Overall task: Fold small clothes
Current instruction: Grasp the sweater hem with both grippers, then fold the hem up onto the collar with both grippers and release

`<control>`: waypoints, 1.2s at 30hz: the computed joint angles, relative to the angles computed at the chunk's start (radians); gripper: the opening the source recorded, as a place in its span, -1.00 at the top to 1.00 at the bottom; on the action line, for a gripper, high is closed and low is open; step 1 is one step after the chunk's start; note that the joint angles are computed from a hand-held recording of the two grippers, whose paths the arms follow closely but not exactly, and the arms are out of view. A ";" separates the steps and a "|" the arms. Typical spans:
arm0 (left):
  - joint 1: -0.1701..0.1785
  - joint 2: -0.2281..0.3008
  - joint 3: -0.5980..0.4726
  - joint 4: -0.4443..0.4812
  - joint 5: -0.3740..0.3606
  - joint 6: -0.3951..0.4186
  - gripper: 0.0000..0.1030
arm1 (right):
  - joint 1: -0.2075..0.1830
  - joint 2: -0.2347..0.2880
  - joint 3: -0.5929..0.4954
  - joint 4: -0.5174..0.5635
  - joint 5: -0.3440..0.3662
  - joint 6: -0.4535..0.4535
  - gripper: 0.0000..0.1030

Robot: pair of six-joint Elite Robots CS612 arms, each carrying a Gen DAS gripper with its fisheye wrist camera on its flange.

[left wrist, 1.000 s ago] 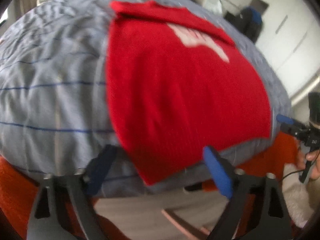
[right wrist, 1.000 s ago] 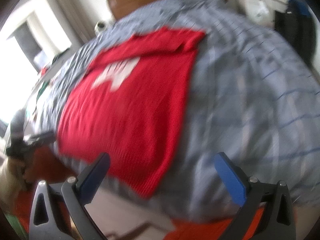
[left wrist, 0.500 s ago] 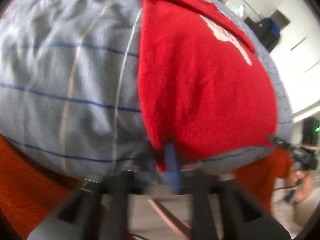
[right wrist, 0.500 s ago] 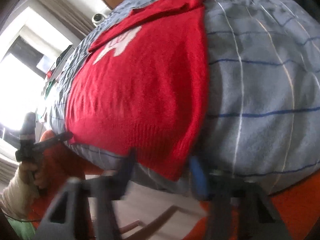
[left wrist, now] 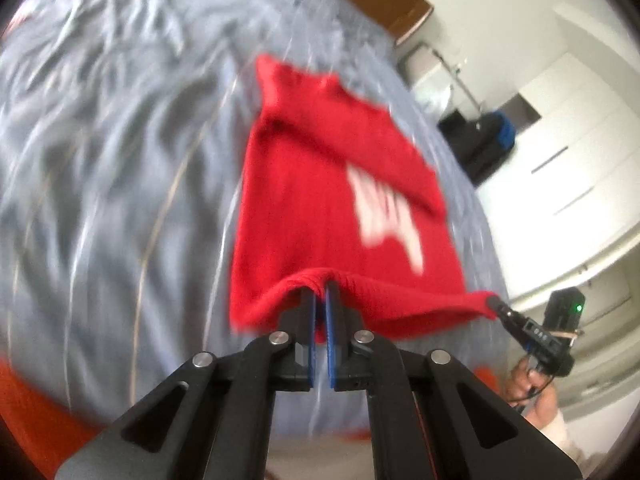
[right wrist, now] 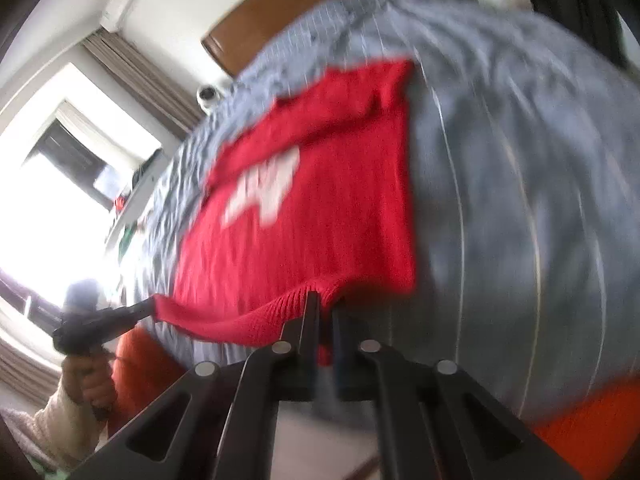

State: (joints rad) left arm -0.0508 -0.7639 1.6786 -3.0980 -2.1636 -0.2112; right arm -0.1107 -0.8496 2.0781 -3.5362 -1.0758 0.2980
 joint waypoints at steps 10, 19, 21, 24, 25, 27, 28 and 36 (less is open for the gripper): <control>-0.049 0.208 -0.480 0.176 0.150 -0.124 0.96 | 0.007 0.135 -0.368 0.056 -0.085 0.048 0.90; -0.108 0.369 -0.736 0.353 0.263 -0.159 0.93 | 0.019 0.283 -0.679 0.295 -0.147 0.041 0.90; -0.109 0.376 -0.741 0.335 0.273 -0.181 0.70 | 0.014 0.319 -0.732 0.320 -0.137 0.079 0.90; -0.097 0.354 -0.703 0.276 0.240 -0.255 -0.67 | 0.007 0.353 -0.776 0.317 -0.141 0.173 0.45; -0.098 0.351 -0.691 0.231 0.258 -0.277 -0.75 | 0.002 0.357 -0.776 0.292 -0.143 0.217 0.13; -0.091 0.336 -0.659 0.159 0.261 -0.282 -0.76 | -0.005 0.351 -0.760 0.250 -0.143 0.248 0.08; -0.088 0.325 -0.643 0.158 0.256 -0.272 -0.76 | -0.006 0.338 -0.743 0.235 -0.152 0.231 0.08; -0.124 0.162 -0.328 0.129 0.332 0.109 -0.85 | 0.001 0.240 -0.593 0.298 0.107 -0.105 -0.05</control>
State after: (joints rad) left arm -0.1751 -0.6019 1.3507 -2.9687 -1.8311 -0.1026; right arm -0.1098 -0.6100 1.4848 -3.2381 -0.9686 0.1927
